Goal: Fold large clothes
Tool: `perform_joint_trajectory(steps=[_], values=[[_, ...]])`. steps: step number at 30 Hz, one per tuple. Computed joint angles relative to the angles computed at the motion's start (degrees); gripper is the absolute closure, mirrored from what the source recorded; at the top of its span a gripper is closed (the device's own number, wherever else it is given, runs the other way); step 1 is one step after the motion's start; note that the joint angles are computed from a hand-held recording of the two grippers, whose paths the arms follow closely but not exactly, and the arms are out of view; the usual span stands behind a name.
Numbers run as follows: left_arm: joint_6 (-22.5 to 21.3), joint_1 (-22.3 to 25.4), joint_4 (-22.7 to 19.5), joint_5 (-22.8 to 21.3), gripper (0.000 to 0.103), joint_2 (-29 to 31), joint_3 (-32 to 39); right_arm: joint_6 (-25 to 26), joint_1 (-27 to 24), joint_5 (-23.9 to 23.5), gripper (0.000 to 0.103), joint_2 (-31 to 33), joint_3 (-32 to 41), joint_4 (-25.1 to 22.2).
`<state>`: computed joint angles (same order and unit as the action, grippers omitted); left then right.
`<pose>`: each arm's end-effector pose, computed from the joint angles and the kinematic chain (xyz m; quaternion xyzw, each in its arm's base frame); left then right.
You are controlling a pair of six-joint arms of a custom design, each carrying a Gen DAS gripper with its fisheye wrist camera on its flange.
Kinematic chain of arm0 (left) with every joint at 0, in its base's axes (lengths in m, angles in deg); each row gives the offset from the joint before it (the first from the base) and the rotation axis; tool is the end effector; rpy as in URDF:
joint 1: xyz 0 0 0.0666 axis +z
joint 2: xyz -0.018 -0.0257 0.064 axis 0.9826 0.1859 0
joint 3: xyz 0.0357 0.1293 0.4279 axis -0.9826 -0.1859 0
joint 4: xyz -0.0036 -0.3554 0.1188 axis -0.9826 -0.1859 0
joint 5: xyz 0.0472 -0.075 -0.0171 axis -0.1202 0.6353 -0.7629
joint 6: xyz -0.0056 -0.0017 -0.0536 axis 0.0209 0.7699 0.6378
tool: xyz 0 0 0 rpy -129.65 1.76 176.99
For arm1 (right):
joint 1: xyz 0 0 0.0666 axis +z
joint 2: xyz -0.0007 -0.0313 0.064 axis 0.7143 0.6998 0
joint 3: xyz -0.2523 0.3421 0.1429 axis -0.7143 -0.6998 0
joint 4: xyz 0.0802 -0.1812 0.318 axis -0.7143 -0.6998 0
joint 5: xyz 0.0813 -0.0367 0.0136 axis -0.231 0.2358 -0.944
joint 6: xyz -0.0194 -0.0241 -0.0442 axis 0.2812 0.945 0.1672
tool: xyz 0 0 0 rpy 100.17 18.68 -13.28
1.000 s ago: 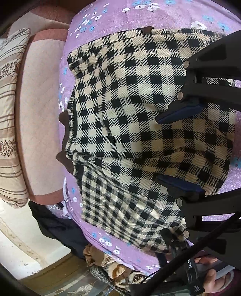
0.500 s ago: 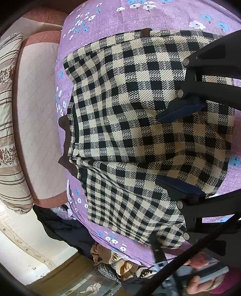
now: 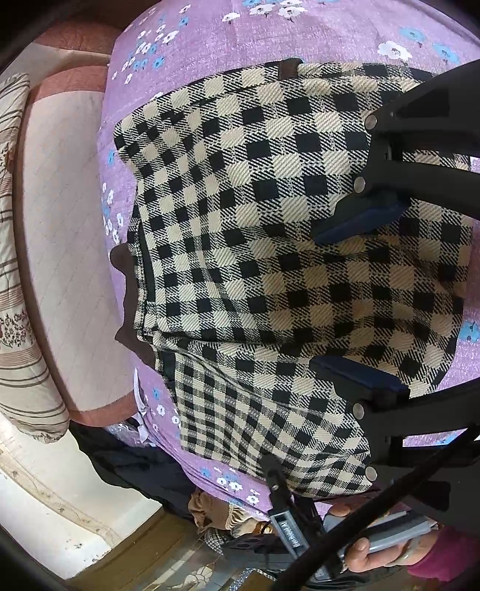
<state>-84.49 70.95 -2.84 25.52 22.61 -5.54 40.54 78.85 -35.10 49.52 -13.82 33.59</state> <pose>0.4635 -0.0891 0.4144 0.1551 0.9296 -0.3010 0.1457 0.2544 0.1488 0.4399 0.1853 0.8996 0.0697 0.3893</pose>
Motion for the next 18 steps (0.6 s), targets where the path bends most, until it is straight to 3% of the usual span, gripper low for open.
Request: perform_joint_trajectory(steps=[3, 5, 7, 11, 14, 18], values=[[4.9, 1.4, 0.6, 3.6, 0.017, 1.1, 0.5, 0.2, -0.1, -0.2, 0.033, 0.3, 0.1, 0.2], [5.2, 1.1, 0.4, 4.6, 0.017, 1.2, 0.6, 0.1, -0.1, -0.1, 0.033, 0.4, 0.0, 0.3], [2.9, 0.2, -1.0, 7.0, 0.017, 1.2, 0.6, 0.5, -0.3, -0.3, 0.033, 0.6, 0.1, 0.4], [-1.5, 0.7, -5.6, 18.0, 0.018, 1.4, 1.3, 0.7, -0.5, -0.3, 0.033, 0.7, 0.0, 0.9], [-1.8, 0.5, -4.0, 15.5, 0.018, 0.3, 1.1, 0.9, -0.7, -0.4, 0.033, 0.4, -0.2, 1.1], [4.2, 0.5, -3.1, 11.3, 0.018, 1.1, 0.0, 0.9, -1.0, -0.7, 0.033, 0.4, -0.3, 0.8]])
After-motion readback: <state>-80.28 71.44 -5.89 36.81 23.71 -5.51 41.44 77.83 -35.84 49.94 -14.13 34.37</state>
